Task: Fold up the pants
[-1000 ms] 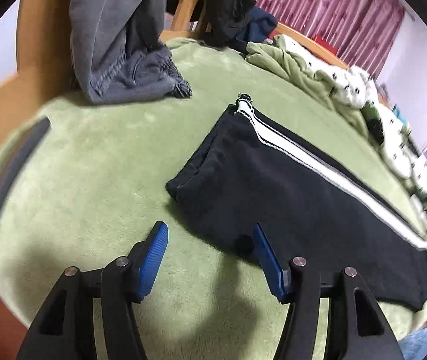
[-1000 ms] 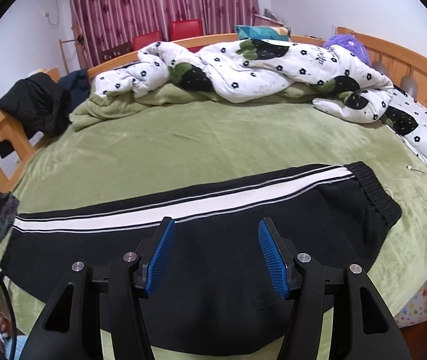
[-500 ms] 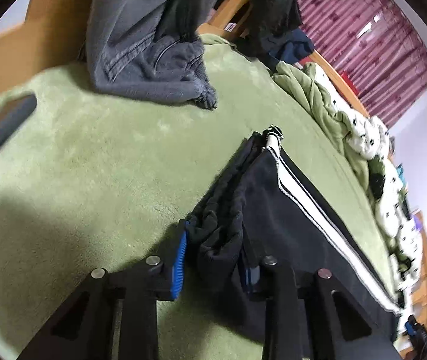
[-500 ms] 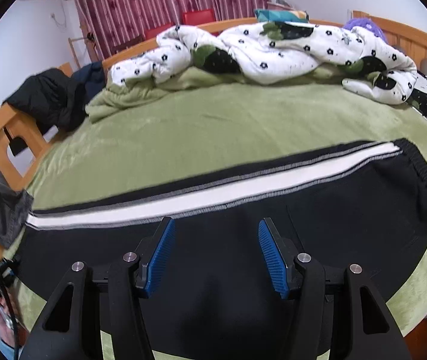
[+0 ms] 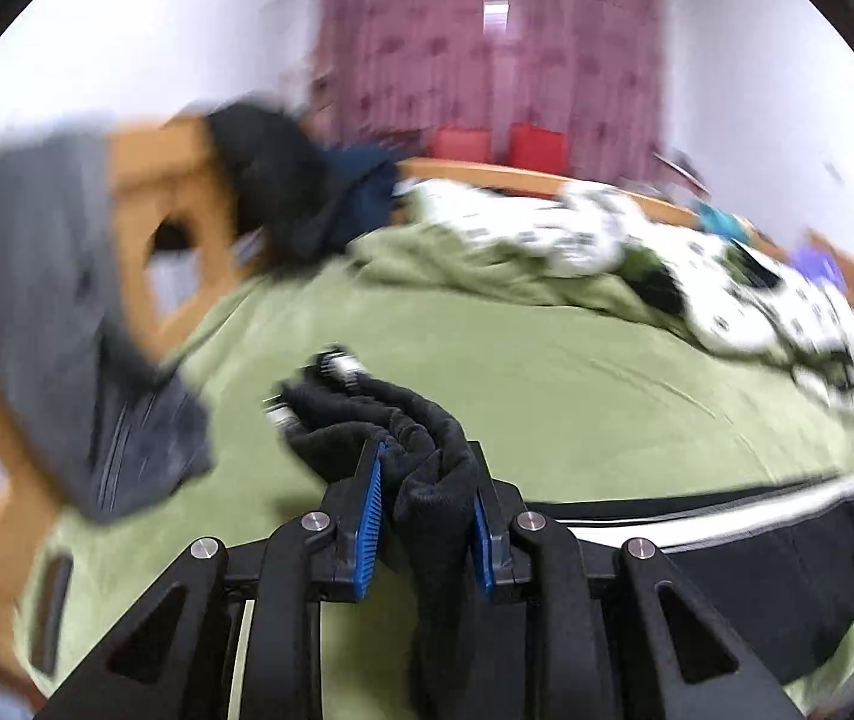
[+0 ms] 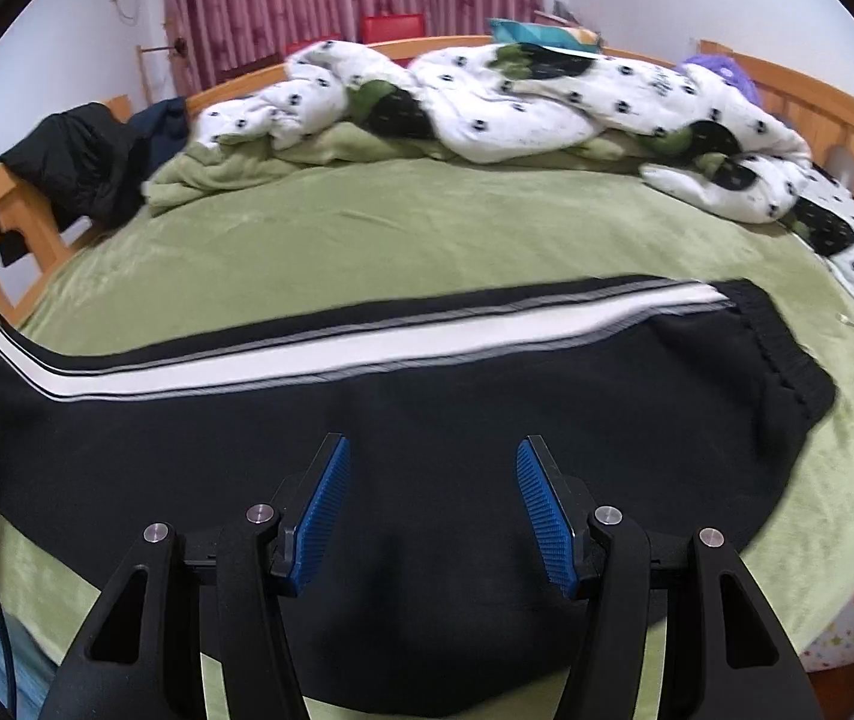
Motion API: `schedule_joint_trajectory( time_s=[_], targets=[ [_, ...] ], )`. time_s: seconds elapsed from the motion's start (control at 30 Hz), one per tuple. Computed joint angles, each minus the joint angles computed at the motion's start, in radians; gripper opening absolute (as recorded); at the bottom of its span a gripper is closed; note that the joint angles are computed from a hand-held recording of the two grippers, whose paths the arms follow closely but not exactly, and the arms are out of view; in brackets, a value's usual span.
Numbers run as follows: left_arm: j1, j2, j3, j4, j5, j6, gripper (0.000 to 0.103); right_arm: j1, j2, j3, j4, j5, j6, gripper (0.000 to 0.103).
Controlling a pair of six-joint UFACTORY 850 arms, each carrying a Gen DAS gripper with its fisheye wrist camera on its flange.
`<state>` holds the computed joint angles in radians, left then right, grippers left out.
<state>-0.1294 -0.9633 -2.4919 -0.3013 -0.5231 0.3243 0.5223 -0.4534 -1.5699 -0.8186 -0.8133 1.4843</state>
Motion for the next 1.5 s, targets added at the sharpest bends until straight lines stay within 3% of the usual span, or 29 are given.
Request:
schedule_joint_trajectory(
  time_s=[0.07,0.23,0.37,0.5,0.57,0.6,0.63,0.73,0.77,0.83,0.87,0.93,1.03,1.1,1.2,1.23,1.3,1.37,1.43,1.5],
  targets=[
    [-0.07,0.07,0.105,-0.015,0.059,0.085,0.023,-0.01,0.033,0.043,0.019,-0.013,0.009,0.057],
    [-0.208,0.136,0.265,-0.083,0.105,0.198,0.023,-0.003,0.129,0.164,-0.057,-0.014,0.139,0.057],
    [-0.285,0.137,0.371,-0.212,0.065,0.266,0.023,0.029,0.142,0.189,-0.13,-0.112,0.156,0.057],
    [-0.339,0.103,0.424,-0.178,-0.001,0.203,0.022,0.037,0.14,0.203,-0.102,-0.118,0.086,0.057],
    [-0.355,0.132,0.506,-0.138,0.058,0.177,0.022,0.04,0.137,0.207,-0.089,-0.125,0.056,0.057],
    [-0.355,0.153,0.539,-0.16,0.079,0.226,0.023,0.041,0.13,0.2,-0.082,-0.132,0.04,0.057],
    [-0.348,0.164,0.545,-0.189,0.058,0.27,0.032,0.041,0.125,0.195,-0.08,-0.128,0.031,0.057],
    [-0.294,0.181,0.52,-0.362,-0.115,0.411,0.05,0.038,0.113,0.178,-0.069,-0.078,0.023,0.057],
    [-0.279,0.203,0.544,-0.397,-0.117,0.438,0.054,0.036,0.106,0.166,-0.059,-0.055,0.021,0.057],
    [-0.231,0.27,0.616,-0.495,-0.078,0.53,0.073,0.025,0.087,0.13,-0.025,0.006,0.008,0.057],
    [-0.22,0.28,0.626,-0.514,-0.059,0.552,0.075,0.02,0.075,0.107,0.0,0.044,-0.001,0.057],
    [-0.179,0.316,0.661,-0.45,0.026,0.525,0.076,0.007,0.048,0.058,0.067,0.127,-0.037,0.057],
    [-0.138,0.309,0.65,-0.219,0.094,0.352,0.076,-0.001,-0.028,-0.058,0.224,0.193,-0.161,0.057],
    [-0.112,0.299,0.651,-0.126,0.121,0.281,0.076,0.006,-0.105,-0.166,0.284,0.156,-0.251,0.057],
    [-0.074,0.29,0.667,-0.139,0.144,0.266,0.076,0.018,-0.221,-0.306,0.334,0.069,-0.372,0.052],
    [-0.056,0.285,0.673,-0.172,0.131,0.275,0.076,0.019,-0.256,-0.345,0.357,0.033,-0.41,0.044],
    [-0.038,0.266,0.653,-0.181,0.095,0.252,0.076,0.024,-0.306,-0.385,0.395,-0.002,-0.476,0.014],
    [-0.024,0.245,0.627,-0.189,0.051,0.241,0.076,0.037,-0.278,-0.344,0.328,0.019,-0.443,0.008],
    [-0.011,0.242,0.622,-0.263,0.009,0.325,0.076,0.041,-0.176,-0.209,0.261,0.149,-0.307,0.007],
    [0.001,0.212,0.577,-0.323,-0.073,0.399,0.076,0.036,-0.124,-0.139,0.245,0.2,-0.252,0.007]
  ],
)
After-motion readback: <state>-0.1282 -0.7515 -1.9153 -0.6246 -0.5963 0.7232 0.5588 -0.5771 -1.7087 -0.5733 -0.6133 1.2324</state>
